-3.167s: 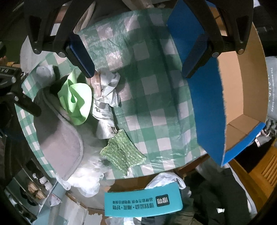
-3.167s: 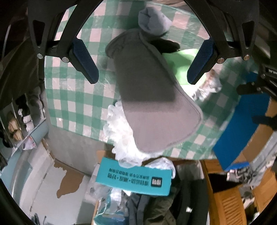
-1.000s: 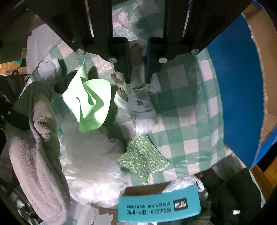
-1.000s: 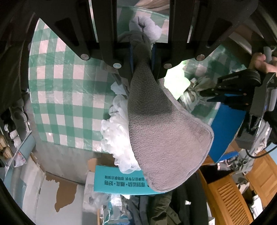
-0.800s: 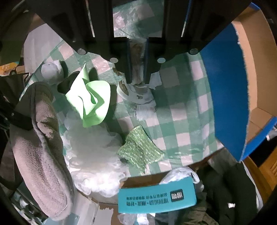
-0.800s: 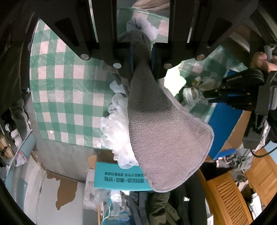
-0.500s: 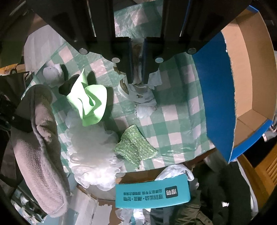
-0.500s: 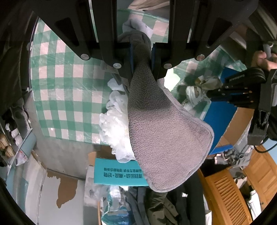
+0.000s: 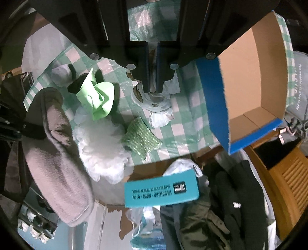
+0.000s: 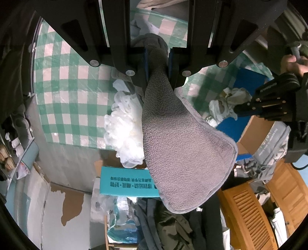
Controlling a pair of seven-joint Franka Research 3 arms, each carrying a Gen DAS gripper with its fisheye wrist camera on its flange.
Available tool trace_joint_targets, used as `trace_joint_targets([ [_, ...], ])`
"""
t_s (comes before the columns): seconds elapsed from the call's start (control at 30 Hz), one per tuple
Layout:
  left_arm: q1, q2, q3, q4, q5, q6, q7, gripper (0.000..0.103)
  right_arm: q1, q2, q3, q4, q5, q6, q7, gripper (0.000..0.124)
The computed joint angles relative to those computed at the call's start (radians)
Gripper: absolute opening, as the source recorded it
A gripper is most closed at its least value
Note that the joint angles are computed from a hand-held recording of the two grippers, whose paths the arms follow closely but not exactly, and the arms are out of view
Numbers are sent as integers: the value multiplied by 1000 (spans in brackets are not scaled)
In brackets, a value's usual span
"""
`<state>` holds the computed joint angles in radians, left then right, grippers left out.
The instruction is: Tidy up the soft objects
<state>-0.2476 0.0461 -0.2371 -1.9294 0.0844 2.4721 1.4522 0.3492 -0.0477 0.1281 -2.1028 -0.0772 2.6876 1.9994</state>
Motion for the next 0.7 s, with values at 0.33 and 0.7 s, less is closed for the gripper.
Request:
trace_joint_targets([
  [0.33,13,-68,15,-29,27,34,-9,5,17,26,5,47,-14,-4,-1,13],
  [0.7,32,-133,33,-83,58,75,-19,5,58,84,7,151,-14,-27,-18,13],
])
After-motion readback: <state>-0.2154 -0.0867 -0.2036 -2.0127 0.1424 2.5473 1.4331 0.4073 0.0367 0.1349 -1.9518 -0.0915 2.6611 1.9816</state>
